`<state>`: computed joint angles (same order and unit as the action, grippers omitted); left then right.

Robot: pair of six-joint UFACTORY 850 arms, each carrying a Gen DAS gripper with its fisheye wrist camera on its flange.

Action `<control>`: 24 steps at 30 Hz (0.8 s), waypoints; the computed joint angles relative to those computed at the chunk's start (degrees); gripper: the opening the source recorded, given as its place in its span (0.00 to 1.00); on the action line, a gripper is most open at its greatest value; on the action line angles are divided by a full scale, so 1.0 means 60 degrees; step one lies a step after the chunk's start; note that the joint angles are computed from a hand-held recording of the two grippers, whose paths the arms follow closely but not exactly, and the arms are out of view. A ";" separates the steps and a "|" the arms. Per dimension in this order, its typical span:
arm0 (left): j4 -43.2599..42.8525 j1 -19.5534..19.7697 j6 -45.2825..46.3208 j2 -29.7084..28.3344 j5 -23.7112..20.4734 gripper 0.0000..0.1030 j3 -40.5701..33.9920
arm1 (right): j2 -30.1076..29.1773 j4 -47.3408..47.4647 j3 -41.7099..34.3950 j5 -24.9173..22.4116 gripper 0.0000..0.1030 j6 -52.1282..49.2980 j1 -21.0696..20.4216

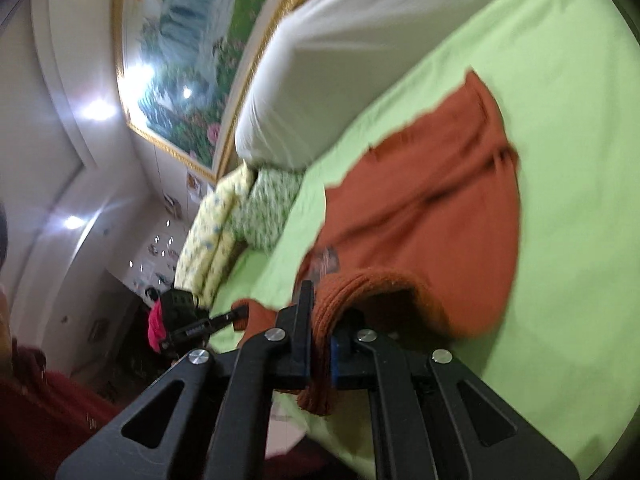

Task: Fold small clothes
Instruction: 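Fold the hem up toward the collar with both grippers and release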

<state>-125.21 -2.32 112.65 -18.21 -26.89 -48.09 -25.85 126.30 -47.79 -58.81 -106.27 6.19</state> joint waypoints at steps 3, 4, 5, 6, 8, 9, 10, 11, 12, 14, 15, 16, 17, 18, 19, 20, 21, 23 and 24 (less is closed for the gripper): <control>-0.0152 0.0128 -0.0142 -0.0642 0.0211 0.06 -0.1023 | -0.0530 0.0322 -0.1107 0.0288 0.07 0.0240 -0.0051; -0.0083 0.0138 -0.0291 -0.0883 0.0384 0.06 -0.1387 | -0.0630 0.0339 -0.1308 0.0328 0.07 0.0331 -0.0111; 0.0195 0.0145 -0.0680 -0.1218 0.0674 0.06 -0.1909 | -0.0828 0.0460 -0.1710 0.0530 0.07 0.0476 -0.0132; 0.0449 0.0154 -0.0982 -0.1471 0.0765 0.06 -0.2261 | -0.0971 0.0529 -0.2029 0.0766 0.07 0.0593 -0.0147; 0.1179 0.0167 -0.1898 -0.2196 0.1145 0.06 -0.3369 | -0.1415 0.0828 -0.2941 0.1554 0.07 0.0765 -0.0055; 0.1664 0.0154 -0.2450 -0.2547 0.1343 0.06 -0.3890 | -0.1592 0.0870 -0.3241 0.1738 0.07 0.0865 -0.0075; 0.2063 0.0117 -0.2870 -0.2843 0.1556 0.06 -0.4324 | -0.1910 0.0911 -0.3794 0.2137 0.07 0.1090 -0.0088; 0.2860 0.0086 -0.3673 -0.3245 0.1785 0.06 -0.4944 | -0.2121 0.0912 -0.4143 0.2380 0.07 0.1238 -0.0071; 0.3860 0.0076 -0.4653 -0.3627 0.1961 0.06 -0.5517 | -0.2419 0.0863 -0.4644 0.2745 0.07 0.1424 -0.0063; 0.5803 0.0033 -0.6651 -0.4243 0.2268 0.06 -0.6446 | -0.2942 0.0549 -0.5503 0.3306 0.07 0.1808 -0.0072; 0.6779 0.0035 -0.7651 -0.4653 0.2275 0.06 -0.7039 | -0.3118 0.0383 -0.5796 0.3471 0.07 0.2005 -0.0098; 0.7736 0.0028 -0.8650 -0.4910 0.2313 0.06 -0.7450 | -0.3407 0.0152 -0.6229 0.3651 0.07 0.2351 -0.0112; 0.8699 0.0018 -0.9649 -0.5136 0.2295 0.06 -0.7815 | -0.3680 -0.0155 -0.6648 0.3820 0.07 0.2768 -0.0171; 0.9615 0.0046 -1.0649 -0.5516 0.2167 0.06 -0.8383 | -0.3949 -0.0400 -0.7084 0.4123 0.07 0.3113 -0.0191; 1.0366 0.0057 -1.1481 -0.5721 0.2081 0.06 -0.8703 | -0.4069 -0.0522 -0.7272 0.4249 0.07 0.3282 -0.0206; 1.1095 0.0072 -1.2270 -0.5984 0.1964 0.06 -0.9112 | -0.4280 -0.0762 -0.7602 0.4513 0.07 0.3712 -0.0234; 1.1787 0.0095 -1.3003 -0.6271 0.1854 0.06 -0.9556 | -0.4431 -0.1032 -0.7839 0.4747 0.07 0.4121 -0.0252; 1.3092 0.0126 -1.4420 -0.6746 0.1590 0.06 -1.0286 | -0.4748 -0.1709 -0.8348 0.5224 0.07 0.4964 -0.0273; 1.3627 0.0132 -1.5023 -0.6918 0.1497 0.06 -1.0529 | -0.4852 -0.1984 -0.8505 0.5392 0.07 0.5269 -0.0274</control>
